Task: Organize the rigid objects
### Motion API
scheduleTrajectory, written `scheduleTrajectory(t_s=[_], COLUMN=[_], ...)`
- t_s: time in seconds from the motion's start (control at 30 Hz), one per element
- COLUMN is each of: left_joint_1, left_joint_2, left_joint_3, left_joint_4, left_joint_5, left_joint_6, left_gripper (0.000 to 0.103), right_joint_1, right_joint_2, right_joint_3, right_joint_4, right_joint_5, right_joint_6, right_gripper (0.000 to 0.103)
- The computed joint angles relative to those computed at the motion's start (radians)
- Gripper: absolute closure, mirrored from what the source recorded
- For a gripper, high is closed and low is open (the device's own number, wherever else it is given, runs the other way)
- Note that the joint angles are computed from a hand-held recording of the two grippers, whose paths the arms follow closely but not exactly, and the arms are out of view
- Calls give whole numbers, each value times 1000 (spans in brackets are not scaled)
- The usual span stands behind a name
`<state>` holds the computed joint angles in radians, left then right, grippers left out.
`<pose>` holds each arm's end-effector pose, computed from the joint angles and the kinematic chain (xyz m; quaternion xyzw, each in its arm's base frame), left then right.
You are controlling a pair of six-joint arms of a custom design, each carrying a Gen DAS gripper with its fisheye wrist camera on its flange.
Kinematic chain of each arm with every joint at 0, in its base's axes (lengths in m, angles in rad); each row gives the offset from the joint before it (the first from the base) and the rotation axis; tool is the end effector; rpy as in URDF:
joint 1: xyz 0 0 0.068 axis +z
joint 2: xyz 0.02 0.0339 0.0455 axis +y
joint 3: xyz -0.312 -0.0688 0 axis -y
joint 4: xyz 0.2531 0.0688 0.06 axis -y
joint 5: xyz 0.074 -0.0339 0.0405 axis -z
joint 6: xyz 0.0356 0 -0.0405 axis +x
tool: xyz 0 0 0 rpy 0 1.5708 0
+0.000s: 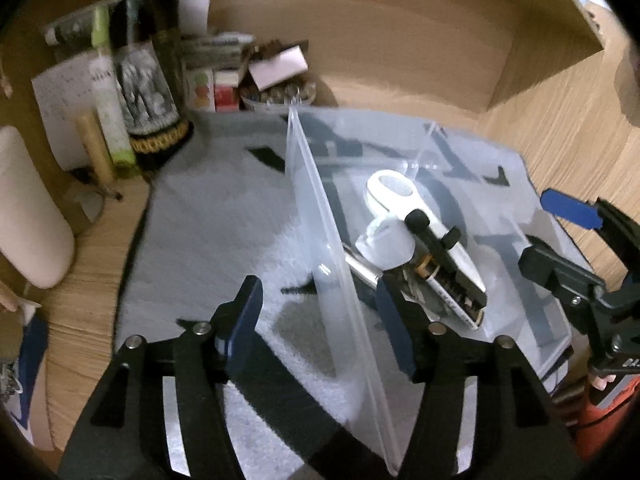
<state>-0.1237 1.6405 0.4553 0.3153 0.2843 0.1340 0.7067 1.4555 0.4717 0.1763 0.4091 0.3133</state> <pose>0.2590 -0.0423 0.1301 0.1677 0.9158 -0.1313 0.3405 0.1978 0.1503 0.1689 -0.1034 0.9060 0.0135 0.4103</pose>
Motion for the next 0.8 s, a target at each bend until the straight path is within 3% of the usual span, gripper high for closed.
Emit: scheduleTrajectory(t_s=[0.07,0.2,0.37,0.47,0.6,0.8], left_joint_1=[5,0,-22,-50,-105,-151], left_joint_2=[-46,-159,-322,-431,-566,-699], left_joint_3=[-33,-117,-229,-288,-351,-406], left_joint_4=[25,83,156,184,200,187], left_joint_5=[7,11,8,-21,-79,-116], left_joint_6=[-1,0,-21,-39,-54,-83], left_gripper=[31,24,17,7,2,1], right_joint_1=[15,74,187,258,332,422], right_joint_2=[-30,-106,-200,-248,-285,-326], right_joint_3=[-16,-47,-84,-94,-105,-135], right_joint_4=[-3,-30,-67,-110,-158,-212], right_joint_5=[23,115,275,354,420,506], right_joint_6=[27,82,136,179,245,361], right_gripper=[20,19,0,0,0,0])
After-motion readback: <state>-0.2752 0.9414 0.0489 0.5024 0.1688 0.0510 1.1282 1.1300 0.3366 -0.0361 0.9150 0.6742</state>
